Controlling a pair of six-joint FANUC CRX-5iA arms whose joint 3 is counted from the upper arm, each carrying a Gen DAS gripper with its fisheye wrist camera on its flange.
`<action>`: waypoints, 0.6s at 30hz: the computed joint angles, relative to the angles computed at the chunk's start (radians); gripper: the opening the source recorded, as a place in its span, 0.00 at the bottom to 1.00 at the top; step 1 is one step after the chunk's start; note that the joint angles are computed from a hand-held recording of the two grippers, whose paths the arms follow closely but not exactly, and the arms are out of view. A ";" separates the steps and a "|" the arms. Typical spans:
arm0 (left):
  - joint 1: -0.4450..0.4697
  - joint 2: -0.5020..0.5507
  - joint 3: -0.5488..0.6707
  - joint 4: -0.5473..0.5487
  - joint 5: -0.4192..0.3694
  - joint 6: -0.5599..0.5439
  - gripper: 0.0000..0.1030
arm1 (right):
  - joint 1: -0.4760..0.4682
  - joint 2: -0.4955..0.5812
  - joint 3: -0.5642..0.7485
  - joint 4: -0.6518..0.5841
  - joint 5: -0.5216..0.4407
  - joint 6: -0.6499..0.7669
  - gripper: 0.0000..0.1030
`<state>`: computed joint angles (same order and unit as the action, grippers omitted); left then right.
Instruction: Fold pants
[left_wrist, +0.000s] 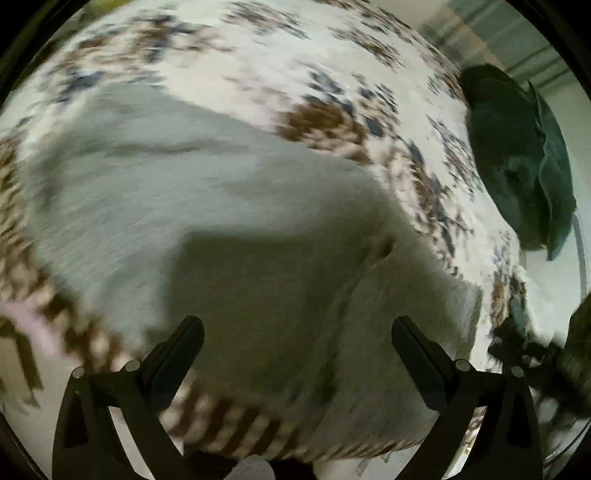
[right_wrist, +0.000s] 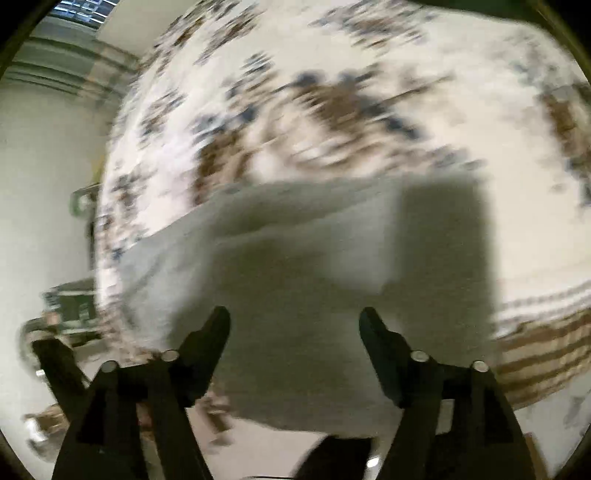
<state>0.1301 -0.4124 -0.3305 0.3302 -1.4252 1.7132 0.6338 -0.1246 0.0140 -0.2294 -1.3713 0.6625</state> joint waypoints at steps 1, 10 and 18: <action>-0.031 0.049 0.008 0.002 0.023 0.010 1.00 | -0.012 -0.016 -0.026 0.032 -0.023 0.003 0.75; -0.171 0.298 0.092 0.035 0.122 -0.073 0.10 | -0.189 -0.062 -0.217 -0.045 0.008 0.101 0.81; -0.140 0.283 0.131 -0.013 0.120 -0.071 0.14 | -0.209 -0.080 -0.271 -0.090 0.081 0.094 0.81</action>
<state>-0.0101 -0.1295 -0.1993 0.3176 -1.3056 1.6425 0.4253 -0.2048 -0.2570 -0.3197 -1.2900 0.7563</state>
